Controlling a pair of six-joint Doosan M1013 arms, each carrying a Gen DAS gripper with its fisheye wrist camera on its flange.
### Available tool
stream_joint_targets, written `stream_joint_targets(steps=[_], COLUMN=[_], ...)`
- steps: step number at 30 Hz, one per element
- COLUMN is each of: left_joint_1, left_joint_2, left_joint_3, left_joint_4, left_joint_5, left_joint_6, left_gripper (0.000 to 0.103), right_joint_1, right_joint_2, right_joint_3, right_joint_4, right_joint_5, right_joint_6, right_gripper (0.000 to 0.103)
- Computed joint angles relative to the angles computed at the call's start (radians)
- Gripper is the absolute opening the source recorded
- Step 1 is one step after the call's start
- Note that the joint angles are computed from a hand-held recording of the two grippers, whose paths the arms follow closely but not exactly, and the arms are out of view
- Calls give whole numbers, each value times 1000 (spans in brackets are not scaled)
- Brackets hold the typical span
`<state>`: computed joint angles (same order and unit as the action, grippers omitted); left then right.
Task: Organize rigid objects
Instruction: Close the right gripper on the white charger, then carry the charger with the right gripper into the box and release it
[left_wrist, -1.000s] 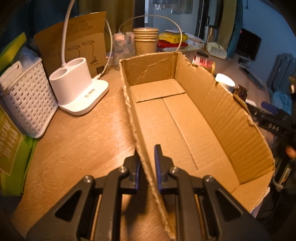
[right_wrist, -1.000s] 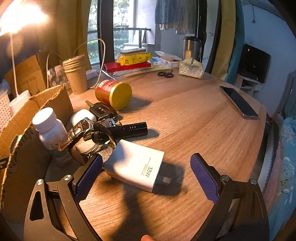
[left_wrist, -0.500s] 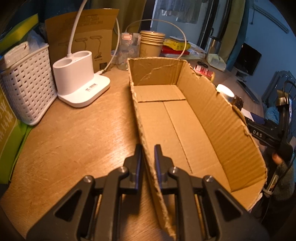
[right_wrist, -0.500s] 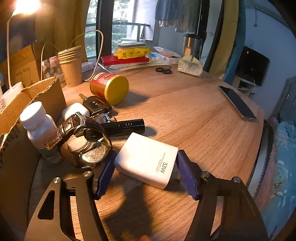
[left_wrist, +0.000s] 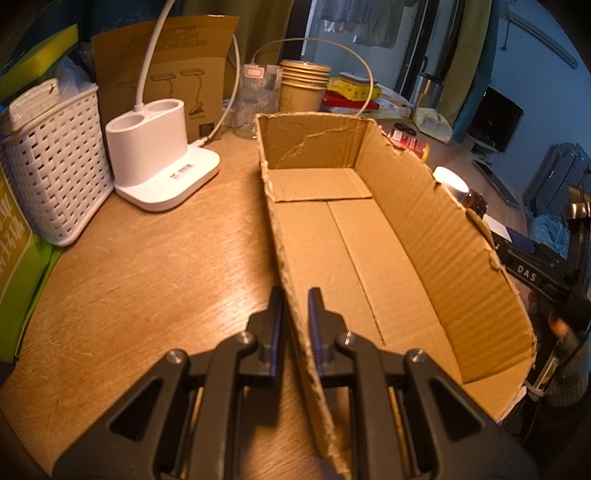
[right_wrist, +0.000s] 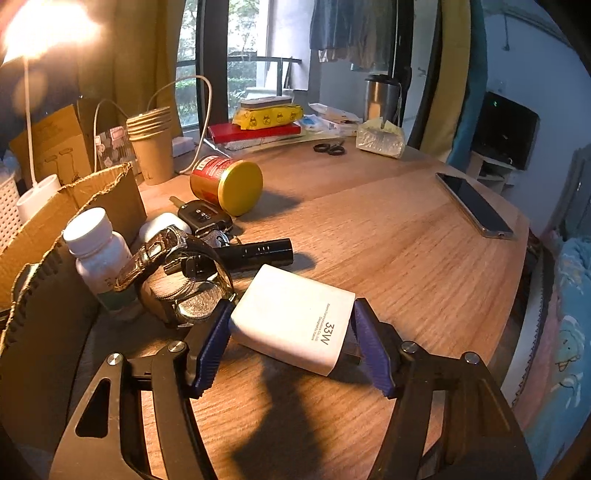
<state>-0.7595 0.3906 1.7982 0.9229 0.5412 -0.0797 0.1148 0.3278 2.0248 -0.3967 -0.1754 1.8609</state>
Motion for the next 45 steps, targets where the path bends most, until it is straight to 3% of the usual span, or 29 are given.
stream_joint_targets(steps=[17,25,37,45], left_joint_1=[2,1,3,2], left_joint_2=[2,3,3,3], left_joint_3=[-3,-3,-1,-2], left_joint_4=[-8,-7,-4,-4], left_joint_5=[1,3,0,-1], left_joint_6=[8,7,1,1], left_gripper=[13,13,13,13], right_joint_1=[6,28,83,95], right_joint_2=[-118,-162,-171,-138], right_joint_3=[79,104,115,87], right_joint_4=[-206,-451,-738,-915], right_joint_5=[-147,-247,-351,-363], right_joint_6=[166,348,533,703], right_gripper=[68,68,68,68])
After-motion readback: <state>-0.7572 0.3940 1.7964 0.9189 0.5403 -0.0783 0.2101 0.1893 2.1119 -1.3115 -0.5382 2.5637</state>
